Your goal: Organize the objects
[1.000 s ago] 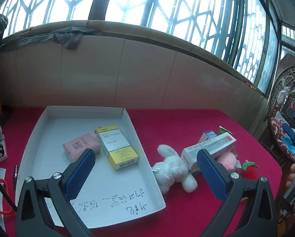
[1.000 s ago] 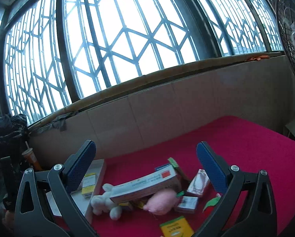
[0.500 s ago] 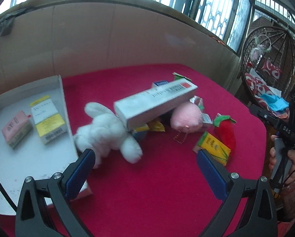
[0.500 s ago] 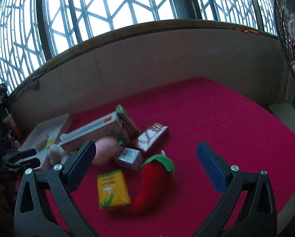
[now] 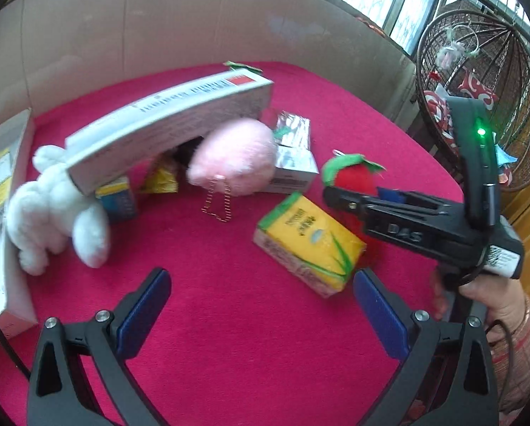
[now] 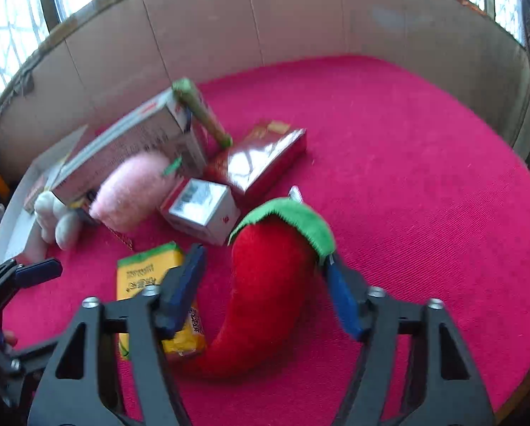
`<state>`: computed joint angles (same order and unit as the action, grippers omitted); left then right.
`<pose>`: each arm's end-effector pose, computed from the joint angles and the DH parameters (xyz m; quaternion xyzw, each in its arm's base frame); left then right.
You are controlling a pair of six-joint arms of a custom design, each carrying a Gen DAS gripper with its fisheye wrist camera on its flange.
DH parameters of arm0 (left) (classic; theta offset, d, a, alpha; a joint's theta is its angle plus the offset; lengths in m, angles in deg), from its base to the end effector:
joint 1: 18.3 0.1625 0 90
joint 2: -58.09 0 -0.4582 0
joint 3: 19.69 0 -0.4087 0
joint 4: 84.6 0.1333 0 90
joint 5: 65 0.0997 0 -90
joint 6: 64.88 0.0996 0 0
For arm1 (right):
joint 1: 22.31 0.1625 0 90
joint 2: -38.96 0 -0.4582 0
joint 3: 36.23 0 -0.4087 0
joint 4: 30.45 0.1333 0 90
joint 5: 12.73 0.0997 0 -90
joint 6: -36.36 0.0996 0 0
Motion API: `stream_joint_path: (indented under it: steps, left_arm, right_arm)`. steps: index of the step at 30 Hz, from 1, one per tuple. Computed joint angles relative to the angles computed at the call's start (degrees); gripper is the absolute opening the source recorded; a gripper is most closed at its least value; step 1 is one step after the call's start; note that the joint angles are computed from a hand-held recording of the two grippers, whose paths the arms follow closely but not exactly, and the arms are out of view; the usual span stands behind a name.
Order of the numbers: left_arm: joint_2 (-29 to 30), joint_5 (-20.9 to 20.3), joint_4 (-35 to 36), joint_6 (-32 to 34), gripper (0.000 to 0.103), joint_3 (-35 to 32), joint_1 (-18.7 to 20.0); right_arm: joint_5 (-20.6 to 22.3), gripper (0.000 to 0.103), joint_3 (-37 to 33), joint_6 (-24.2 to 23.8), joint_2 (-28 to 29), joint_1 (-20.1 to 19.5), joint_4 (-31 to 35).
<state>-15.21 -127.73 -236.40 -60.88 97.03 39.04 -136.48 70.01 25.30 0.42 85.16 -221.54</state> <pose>-0.1467 -0.5605 0.2679 0.2660 0.9225 -0.2080 0.1871 0.2672 -0.5893 0.0556 0.1450 -0.9089 0.2900 0.2622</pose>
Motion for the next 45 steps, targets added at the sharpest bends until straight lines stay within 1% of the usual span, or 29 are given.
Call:
stream_joint_path:
  steps: [1, 3, 5, 9, 10, 11, 13, 14, 16, 17, 18, 19, 20, 22, 23, 25, 26, 28, 30, 34, 38, 42, 45]
  left_arm:
    - [0.5, -0.3, 0.8, -0.8, 0.103, -0.3, -0.2]
    - [1.4, -0.7, 1.8, -2.8, 0.103, -0.8, -0.6]
    - [2.3, -0.9, 2.0, -5.6, 0.103, -1.2, -1.0]
    - [5.0, 1.5, 1.6, -12.3, 0.103, -2.1, -2.4]
    - [5.8, 2.0, 1.1, -12.9, 0.103, -2.3, -2.8]
    - [6.7, 3.0, 0.0, -13.0, 0.103, -2.4, -3.3]
    - [9.2, 7.9, -2.3, -12.8, 0.103, -2.7, -4.6]
    - [10.3, 9.1, -2.2, -13.3, 0.103, -3.4, -4.7]
    - [11.4, 9.8, -0.6, -15.5, 0.102, -4.1, -4.1]
    - [11.2, 10.5, -2.4, -14.2, 0.102, -3.3, -4.4]
    - [10.9, 11.1, -3.0, -13.4, 0.102, -2.6, -4.6]
    - [10.5, 10.9, -2.0, -13.2, 0.102, -2.4, -4.4]
    - [9.8, 10.2, -2.9, -11.7, 0.102, -1.7, -4.2]
    - [8.2, 9.4, -4.5, -9.0, 0.091, 0.0, -4.0]
    - [7.5, 9.2, -5.1, -7.5, 0.087, 0.7, -3.9]
    - [6.4, 9.9, -6.6, -5.1, 0.064, 1.9, -3.7]
    - [5.9, 9.7, -7.2, -4.0, 0.062, 2.3, -3.4]
    - [4.5, 7.8, -7.4, -2.7, 0.056, 2.9, -2.7]
    - [3.2, 6.3, -7.5, -2.4, 0.055, 3.7, -2.5]
    - [2.7, 6.5, -9.1, -0.7, 0.054, 4.3, -2.1]
    - [2.4, 4.9, -10.0, 0.7, 0.053, 4.1, -1.4]
    - [1.7, 4.3, -13.4, 3.6, 0.053, 6.0, -2.2]
    - [0.7, 3.6, -14.5, 4.7, 0.053, 6.9, -2.6]
  right_arm:
    - [1.0, 0.038, 0.6, -0.5, -0.2, -0.4, -1.2]
    - [2.1, 0.036, 2.0, 0.0, -1.1, -1.0, -2.9]
    - [0.9, 0.036, 3.4, 0.5, -1.9, -1.5, -6.0]
    - [-0.5, 0.036, 6.3, 1.6, -4.3, -2.9, -10.1]
    - [-0.8, 0.036, 6.9, 1.6, -4.7, -3.2, -10.8]
    - [-0.8, 0.036, 7.3, 1.7, -5.0, -3.4, -11.2]
    - [-0.4, 0.036, 7.9, 2.4, -5.4, -3.9, -11.3]
    - [0.1, 0.036, 8.0, 2.8, -5.5, -4.1, -10.9]
    - [0.6, 0.036, 7.9, 3.0, -5.3, -4.1, -10.5]
    - [0.7, 0.036, 7.8, 2.6, -5.2, -4.1, -10.8]
    - [1.5, 0.036, 8.9, 2.2, -6.2, -4.4, -10.9]
    - [2.1, 0.036, 9.1, 2.1, -6.6, -4.5, -10.9]
    - [2.4, 0.036, 9.3, 2.0, -6.7, -4.5, -11.0]
    - [2.6, 0.036, 9.2, 2.0, -6.6, -3.8, -11.3]
    - [2.9, 0.036, 9.4, 1.9, -6.7, -3.6, -11.8]
    - [3.1, 0.036, 9.4, 1.6, -6.2, -3.2, -12.9]
    - [3.1, 0.036, 9.4, 1.5, -6.2, -3.0, -13.1]
    - [3.1, 0.036, 9.6, 1.6, -6.3, -2.6, -13.1]
    - [2.9, 0.036, 9.6, 1.6, -6.4, -2.3, -12.9]
    - [2.9, 0.036, 9.1, 0.8, -5.8, -1.4, -13.2]
    - [3.4, 0.036, 8.6, -0.1, -5.0, -0.9, -14.0]
    - [3.1, 0.036, 8.4, -1.3, -4.9, 0.1, -15.2]
    - [3.0, 0.036, 8.2, -1.8, -4.8, 0.9, -16.1]
